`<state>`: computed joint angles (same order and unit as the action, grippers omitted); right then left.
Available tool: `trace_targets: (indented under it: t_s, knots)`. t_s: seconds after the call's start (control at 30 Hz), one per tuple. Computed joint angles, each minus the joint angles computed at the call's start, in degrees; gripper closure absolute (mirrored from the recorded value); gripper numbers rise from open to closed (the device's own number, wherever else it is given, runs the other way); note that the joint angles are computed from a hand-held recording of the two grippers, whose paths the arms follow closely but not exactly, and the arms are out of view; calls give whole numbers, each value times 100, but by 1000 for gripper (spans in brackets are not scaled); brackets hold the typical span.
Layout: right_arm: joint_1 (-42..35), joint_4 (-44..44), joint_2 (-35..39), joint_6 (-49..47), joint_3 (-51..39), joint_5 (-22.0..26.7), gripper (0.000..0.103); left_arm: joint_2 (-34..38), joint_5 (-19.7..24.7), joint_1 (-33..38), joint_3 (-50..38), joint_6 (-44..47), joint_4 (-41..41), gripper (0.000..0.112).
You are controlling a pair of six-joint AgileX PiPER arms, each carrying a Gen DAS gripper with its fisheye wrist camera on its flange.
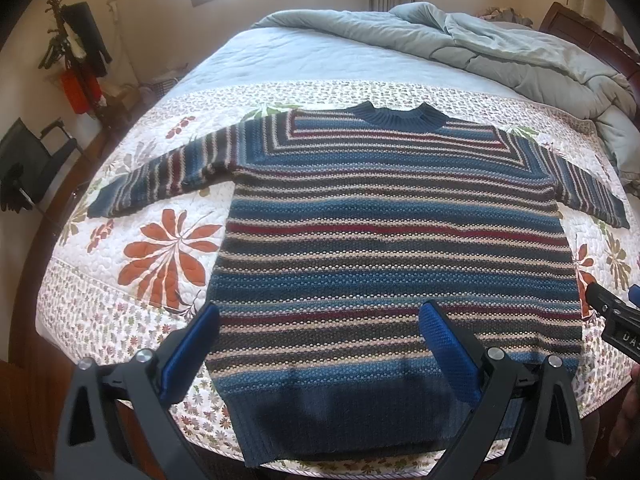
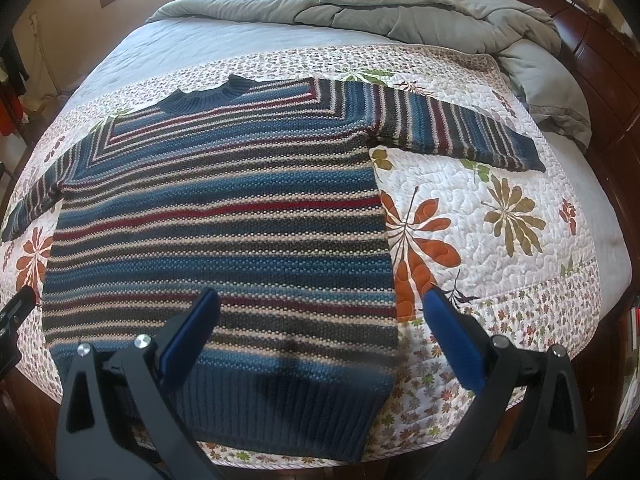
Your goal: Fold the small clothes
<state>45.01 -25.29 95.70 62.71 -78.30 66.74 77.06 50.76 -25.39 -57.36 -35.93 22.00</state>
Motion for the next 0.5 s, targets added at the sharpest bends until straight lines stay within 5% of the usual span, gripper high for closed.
trace_targets:
  t_s: [0.5]
  knots:
    - [-15, 19, 11, -55, -50, 25, 2, 15, 8, 4, -21, 8, -12, 13]
